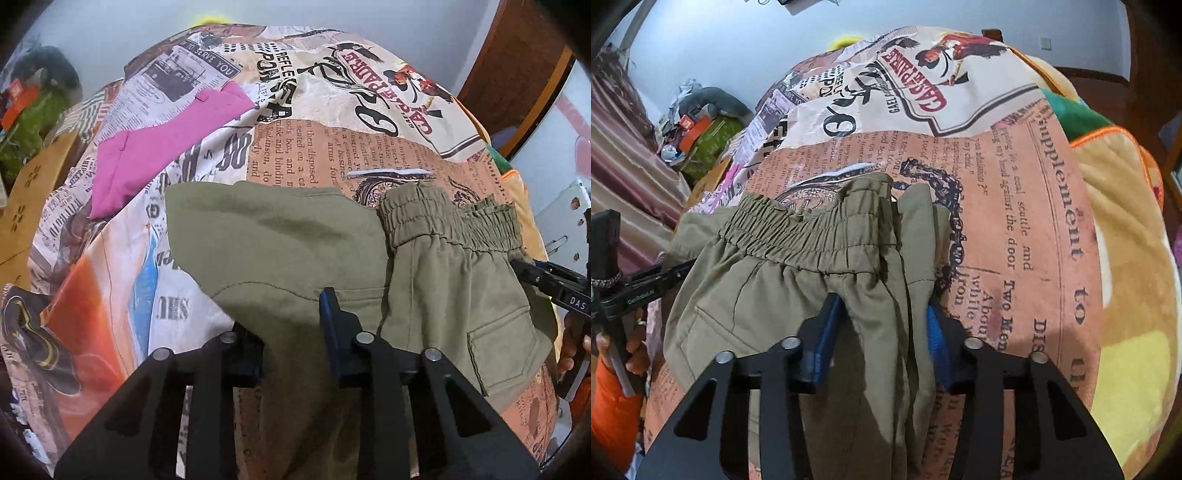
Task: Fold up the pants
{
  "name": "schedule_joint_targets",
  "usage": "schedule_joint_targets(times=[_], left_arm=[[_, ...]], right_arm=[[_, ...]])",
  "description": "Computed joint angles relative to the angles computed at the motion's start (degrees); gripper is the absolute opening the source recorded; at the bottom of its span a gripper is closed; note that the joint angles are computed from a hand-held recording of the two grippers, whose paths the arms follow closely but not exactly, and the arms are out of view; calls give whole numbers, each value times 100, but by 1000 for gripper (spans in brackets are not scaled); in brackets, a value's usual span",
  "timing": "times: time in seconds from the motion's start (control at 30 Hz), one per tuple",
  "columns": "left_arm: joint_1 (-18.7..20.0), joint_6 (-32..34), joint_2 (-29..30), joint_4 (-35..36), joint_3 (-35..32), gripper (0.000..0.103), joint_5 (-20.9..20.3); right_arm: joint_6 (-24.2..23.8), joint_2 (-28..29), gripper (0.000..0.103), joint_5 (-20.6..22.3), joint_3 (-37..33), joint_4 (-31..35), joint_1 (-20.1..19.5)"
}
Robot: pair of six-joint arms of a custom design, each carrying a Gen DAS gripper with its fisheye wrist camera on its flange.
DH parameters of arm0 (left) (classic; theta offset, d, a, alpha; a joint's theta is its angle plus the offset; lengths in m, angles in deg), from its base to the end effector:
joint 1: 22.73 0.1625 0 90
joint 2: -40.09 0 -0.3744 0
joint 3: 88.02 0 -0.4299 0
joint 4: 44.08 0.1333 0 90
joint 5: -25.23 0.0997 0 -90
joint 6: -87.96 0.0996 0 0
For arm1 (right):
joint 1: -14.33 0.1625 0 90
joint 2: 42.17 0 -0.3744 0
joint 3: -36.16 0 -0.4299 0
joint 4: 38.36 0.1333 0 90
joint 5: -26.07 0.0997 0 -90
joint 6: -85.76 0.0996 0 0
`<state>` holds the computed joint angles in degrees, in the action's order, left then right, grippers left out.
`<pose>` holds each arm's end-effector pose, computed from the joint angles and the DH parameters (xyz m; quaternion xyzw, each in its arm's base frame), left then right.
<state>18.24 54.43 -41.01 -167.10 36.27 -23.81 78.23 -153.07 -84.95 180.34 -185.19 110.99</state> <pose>-0.2143 -0.4491 0.1465 0.1566 0.9204 -0.1675 0.3167 0.1380 -0.3407 0.2310 0.0819 -0.9598 0.1993 0.1801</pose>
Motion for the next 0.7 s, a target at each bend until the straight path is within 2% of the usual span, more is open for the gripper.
schedule_joint_targets(times=[0.13,0.2,0.27,0.7], left_arm=[[-49,-128,-15,107,-11,20,36],[-113,-194,-51,153,4,13,83],[-173,-207,-101,160,22,10,119],[-624,-41,-511,281,37,6,384]], right_arm=[[-153,101,25,-298,44,-321,205],[-191,112,18,-321,32,-391,273],[-161,118,13,-351,-17,-399,372],[-140,410,10,-618,-419,-481,1075]])
